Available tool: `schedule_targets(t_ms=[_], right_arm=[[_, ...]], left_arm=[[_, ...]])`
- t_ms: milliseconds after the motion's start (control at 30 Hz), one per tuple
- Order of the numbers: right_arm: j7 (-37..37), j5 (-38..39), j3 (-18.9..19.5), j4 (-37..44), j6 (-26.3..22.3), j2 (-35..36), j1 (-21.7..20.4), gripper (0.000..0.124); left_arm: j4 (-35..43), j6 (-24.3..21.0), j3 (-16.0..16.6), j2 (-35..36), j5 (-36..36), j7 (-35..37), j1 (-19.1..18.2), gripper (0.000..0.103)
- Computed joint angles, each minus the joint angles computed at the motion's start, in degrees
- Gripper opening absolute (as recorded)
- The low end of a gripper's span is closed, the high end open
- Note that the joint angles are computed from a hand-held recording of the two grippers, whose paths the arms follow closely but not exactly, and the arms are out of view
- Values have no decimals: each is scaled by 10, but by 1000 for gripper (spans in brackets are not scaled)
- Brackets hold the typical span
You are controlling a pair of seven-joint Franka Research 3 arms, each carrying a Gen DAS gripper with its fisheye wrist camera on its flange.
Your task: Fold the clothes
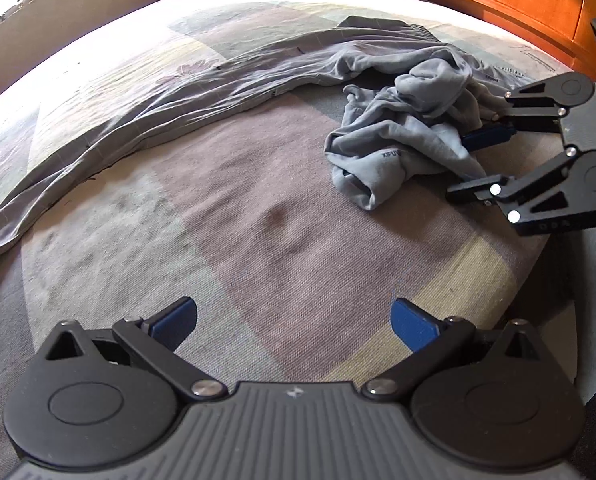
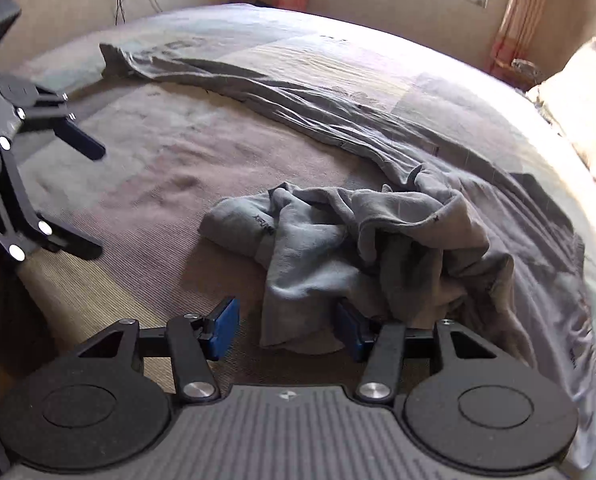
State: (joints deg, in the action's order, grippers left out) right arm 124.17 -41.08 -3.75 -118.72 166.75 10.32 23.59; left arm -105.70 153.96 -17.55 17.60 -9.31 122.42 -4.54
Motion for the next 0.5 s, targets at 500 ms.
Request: schedule_targets(t_ms=[500], right_arm=[[-478, 639, 211, 41, 12, -17, -126, 12]], left_arm=[[-80, 39, -6, -64, -94, 102, 25, 102]])
